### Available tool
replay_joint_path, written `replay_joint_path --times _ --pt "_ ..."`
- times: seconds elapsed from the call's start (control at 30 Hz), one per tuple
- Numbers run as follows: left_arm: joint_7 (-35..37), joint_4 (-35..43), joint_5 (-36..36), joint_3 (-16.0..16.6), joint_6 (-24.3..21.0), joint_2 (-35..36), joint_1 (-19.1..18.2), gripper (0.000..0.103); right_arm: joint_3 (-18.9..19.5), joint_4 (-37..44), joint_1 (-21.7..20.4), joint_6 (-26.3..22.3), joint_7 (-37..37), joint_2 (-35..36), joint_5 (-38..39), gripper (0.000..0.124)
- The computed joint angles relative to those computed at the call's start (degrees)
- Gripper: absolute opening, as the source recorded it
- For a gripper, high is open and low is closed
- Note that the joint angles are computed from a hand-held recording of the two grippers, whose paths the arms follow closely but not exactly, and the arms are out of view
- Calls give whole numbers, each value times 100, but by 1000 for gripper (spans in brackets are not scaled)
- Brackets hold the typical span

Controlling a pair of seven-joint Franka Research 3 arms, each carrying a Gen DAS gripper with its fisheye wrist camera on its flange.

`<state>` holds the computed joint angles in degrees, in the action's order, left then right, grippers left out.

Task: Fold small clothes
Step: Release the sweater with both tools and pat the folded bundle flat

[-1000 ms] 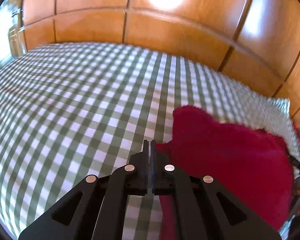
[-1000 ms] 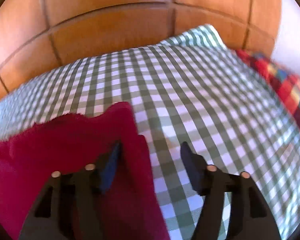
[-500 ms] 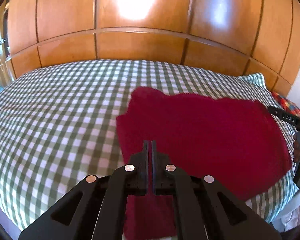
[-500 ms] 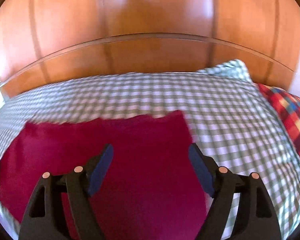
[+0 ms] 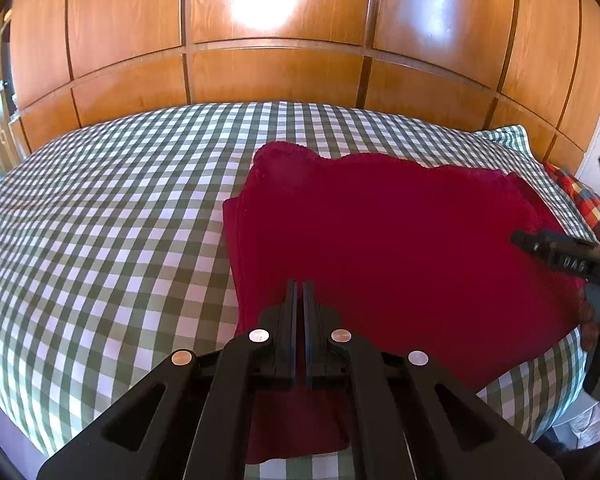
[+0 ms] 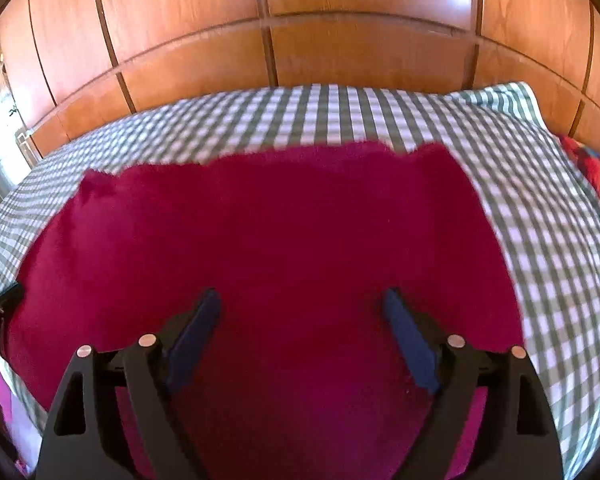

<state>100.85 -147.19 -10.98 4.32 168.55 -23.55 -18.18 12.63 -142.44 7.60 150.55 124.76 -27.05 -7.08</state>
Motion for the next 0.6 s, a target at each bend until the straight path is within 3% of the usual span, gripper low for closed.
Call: replay_joint_path --times 0.23,0.3,0.37,0.5,0.6 --pt "-52 -16 66 -44 -8 -4 49 1 441 -338 -366 492 590 -140 -696 90" --pt "8 -17 -3 29 -31 -15 -39 21 418 -381 -367 591 604 -148 -726 90" --pt "351 -48 -365 358 6 -80 -437 53 438 -421 -392 661 641 -171 -758 90" --pt "293 -163 -213 92 238 -121 -259 59 479 -441 -432 709 687 -185 -803 90" --pt "236 -170 -151 124 230 -104 -281 59 483 -470 -444 765 695 -199 -814 90"
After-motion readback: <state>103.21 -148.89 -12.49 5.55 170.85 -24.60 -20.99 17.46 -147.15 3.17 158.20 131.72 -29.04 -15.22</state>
